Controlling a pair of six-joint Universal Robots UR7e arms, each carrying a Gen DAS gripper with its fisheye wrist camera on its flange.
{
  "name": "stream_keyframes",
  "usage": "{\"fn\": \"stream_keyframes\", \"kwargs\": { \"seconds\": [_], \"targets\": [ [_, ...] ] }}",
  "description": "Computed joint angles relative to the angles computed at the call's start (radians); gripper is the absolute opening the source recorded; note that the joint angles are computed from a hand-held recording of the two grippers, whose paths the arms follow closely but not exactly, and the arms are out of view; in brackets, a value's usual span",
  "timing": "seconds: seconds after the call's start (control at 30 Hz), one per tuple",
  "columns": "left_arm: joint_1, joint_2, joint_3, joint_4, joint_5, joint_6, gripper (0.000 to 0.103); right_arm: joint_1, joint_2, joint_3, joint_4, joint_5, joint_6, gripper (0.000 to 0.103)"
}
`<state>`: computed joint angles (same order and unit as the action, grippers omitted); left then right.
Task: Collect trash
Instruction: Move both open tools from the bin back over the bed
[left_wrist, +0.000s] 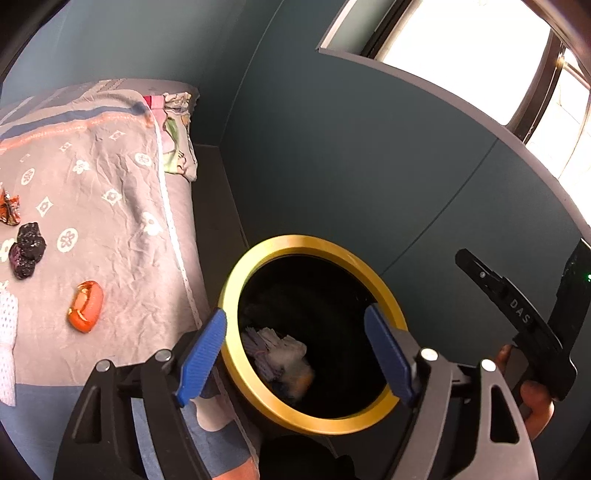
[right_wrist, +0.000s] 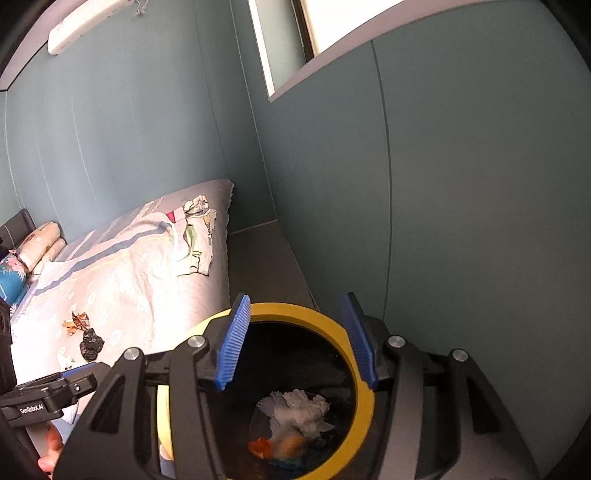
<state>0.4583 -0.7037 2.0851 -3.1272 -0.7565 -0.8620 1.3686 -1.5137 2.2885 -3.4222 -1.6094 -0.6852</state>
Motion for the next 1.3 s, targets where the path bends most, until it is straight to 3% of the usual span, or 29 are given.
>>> {"fn": "stream_keyframes", "kwargs": {
  "seconds": [0.3,0.57,0.77,0.93,1.3],
  "targets": [
    [-0.064,-0.082,0.086,0.062,0.089,-0.103,0.082,0.023,-0.060,0.030,0.047,0.036,-0.004,0.055],
    [-0.125,-0.203,0.187,0.210,0.174,-0.283,0.085,0.069,-0.098,0.055,0.111,0.057,-0.008,0.058],
    [-0.176,-0.302,0.249,0.395,0.237,-0.454,0.090,0.125,-0.095,0.076,0.119,0.052,-0.021,0.060],
    [-0.212,-0.392,0.286,0.586,0.268,-0.601,0.093,0.173,-0.085,0.094,0.133,0.042,-0.030,0.067],
    [-0.238,-0.579,0.355,0.988,0.254,-0.925,0.095,0.277,0.000,0.076,0.212,-0.007,0.005,0.071]
  ]
}}
